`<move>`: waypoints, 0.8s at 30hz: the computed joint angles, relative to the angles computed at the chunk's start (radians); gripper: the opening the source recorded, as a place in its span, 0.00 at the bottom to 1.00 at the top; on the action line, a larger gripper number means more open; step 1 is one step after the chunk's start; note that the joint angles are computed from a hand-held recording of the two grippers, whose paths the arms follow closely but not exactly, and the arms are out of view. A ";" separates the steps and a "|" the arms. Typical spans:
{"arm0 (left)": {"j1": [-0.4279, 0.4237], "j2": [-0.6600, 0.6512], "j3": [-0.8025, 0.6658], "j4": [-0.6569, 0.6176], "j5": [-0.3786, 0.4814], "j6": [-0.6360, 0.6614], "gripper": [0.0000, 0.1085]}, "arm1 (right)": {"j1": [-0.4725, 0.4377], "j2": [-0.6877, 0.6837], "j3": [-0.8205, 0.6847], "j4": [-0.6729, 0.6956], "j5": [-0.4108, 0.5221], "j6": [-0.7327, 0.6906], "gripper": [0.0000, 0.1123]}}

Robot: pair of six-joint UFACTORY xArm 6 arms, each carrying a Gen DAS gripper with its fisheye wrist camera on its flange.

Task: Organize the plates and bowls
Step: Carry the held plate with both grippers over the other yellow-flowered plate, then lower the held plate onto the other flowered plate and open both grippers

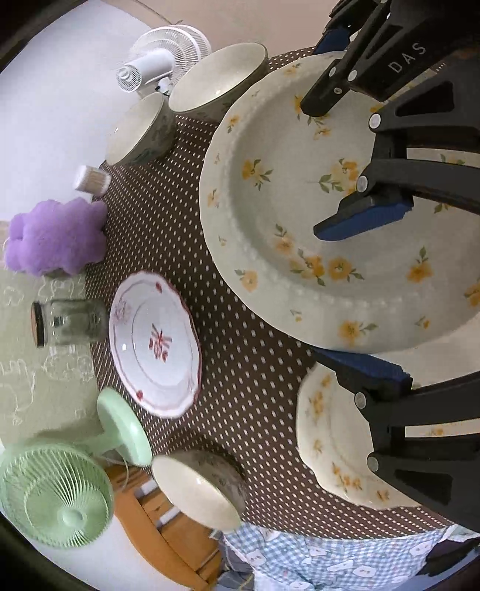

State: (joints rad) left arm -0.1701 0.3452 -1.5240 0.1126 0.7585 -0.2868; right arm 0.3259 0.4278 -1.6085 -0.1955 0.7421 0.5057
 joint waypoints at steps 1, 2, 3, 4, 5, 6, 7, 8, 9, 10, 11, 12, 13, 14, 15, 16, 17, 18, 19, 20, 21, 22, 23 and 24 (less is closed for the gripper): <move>0.004 -0.017 0.021 0.005 -0.009 -0.004 0.54 | 0.008 -0.008 0.007 -0.006 -0.004 0.006 0.49; 0.007 -0.030 0.037 0.009 -0.014 -0.005 0.54 | 0.013 -0.014 0.013 -0.011 -0.008 0.010 0.49; 0.011 -0.047 0.059 0.011 -0.019 -0.007 0.54 | 0.022 -0.023 0.022 -0.016 -0.013 0.016 0.49; 0.016 -0.065 0.081 0.006 -0.021 -0.006 0.54 | 0.027 -0.027 0.026 -0.020 -0.014 0.021 0.49; 0.023 -0.082 0.101 -0.002 -0.023 -0.003 0.54 | 0.033 -0.033 0.032 -0.026 -0.015 0.027 0.49; 0.031 -0.095 0.120 -0.009 -0.025 0.000 0.54 | 0.043 -0.041 0.039 -0.033 -0.016 0.037 0.49; 0.036 -0.105 0.133 -0.013 -0.027 0.003 0.54 | 0.053 -0.047 0.045 -0.037 -0.016 0.044 0.49; 0.042 -0.119 0.151 -0.015 -0.030 0.006 0.54 | 0.059 -0.050 0.049 -0.040 -0.015 0.049 0.49; 0.048 -0.131 0.168 -0.018 -0.033 0.010 0.54 | 0.068 -0.053 0.052 -0.045 -0.015 0.055 0.49; 0.056 -0.146 0.188 -0.022 -0.040 0.015 0.54 | 0.079 -0.057 0.055 -0.052 -0.012 0.064 0.49; 0.063 -0.162 0.208 -0.025 -0.047 0.017 0.54 | 0.086 -0.059 0.057 -0.053 -0.010 0.070 0.49; 0.067 -0.177 0.225 -0.025 -0.052 0.018 0.54 | 0.094 -0.061 0.059 -0.055 -0.006 0.076 0.49; 0.075 -0.193 0.247 -0.017 -0.057 0.017 0.54 | 0.102 -0.062 0.061 -0.057 -0.003 0.083 0.49; 0.081 -0.201 0.259 -0.017 -0.059 0.019 0.54 | 0.111 -0.063 0.063 -0.057 0.001 0.091 0.49; 0.091 -0.213 0.276 -0.023 -0.061 0.026 0.54 | 0.120 -0.063 0.066 -0.059 0.002 0.100 0.49; 0.100 -0.221 0.289 -0.030 -0.062 0.035 0.54 | 0.128 -0.067 0.075 -0.063 0.000 0.108 0.49; 0.107 -0.230 0.302 -0.034 -0.063 0.042 0.54 | 0.140 -0.070 0.083 -0.066 -0.001 0.117 0.49; 0.114 -0.240 0.317 -0.037 -0.064 0.051 0.54 | 0.147 -0.072 0.088 -0.069 0.000 0.125 0.49; 0.121 -0.251 0.331 -0.041 -0.066 0.060 0.54 | 0.154 -0.075 0.093 -0.070 0.000 0.131 0.49; 0.130 -0.259 0.345 -0.048 -0.066 0.072 0.54 | 0.163 -0.075 0.096 -0.073 0.001 0.139 0.49; 0.135 -0.264 0.353 -0.051 -0.066 0.078 0.54 | 0.172 -0.076 0.099 -0.078 0.003 0.150 0.49; 0.144 -0.272 0.367 -0.055 -0.068 0.087 0.54 | 0.181 -0.076 0.102 -0.080 0.003 0.157 0.49; 0.150 -0.277 0.378 -0.059 -0.072 0.093 0.54 | 0.189 -0.075 0.104 -0.084 0.003 0.167 0.49; 0.156 -0.282 0.390 -0.062 -0.075 0.099 0.54 | 0.197 -0.074 0.107 -0.089 0.004 0.177 0.49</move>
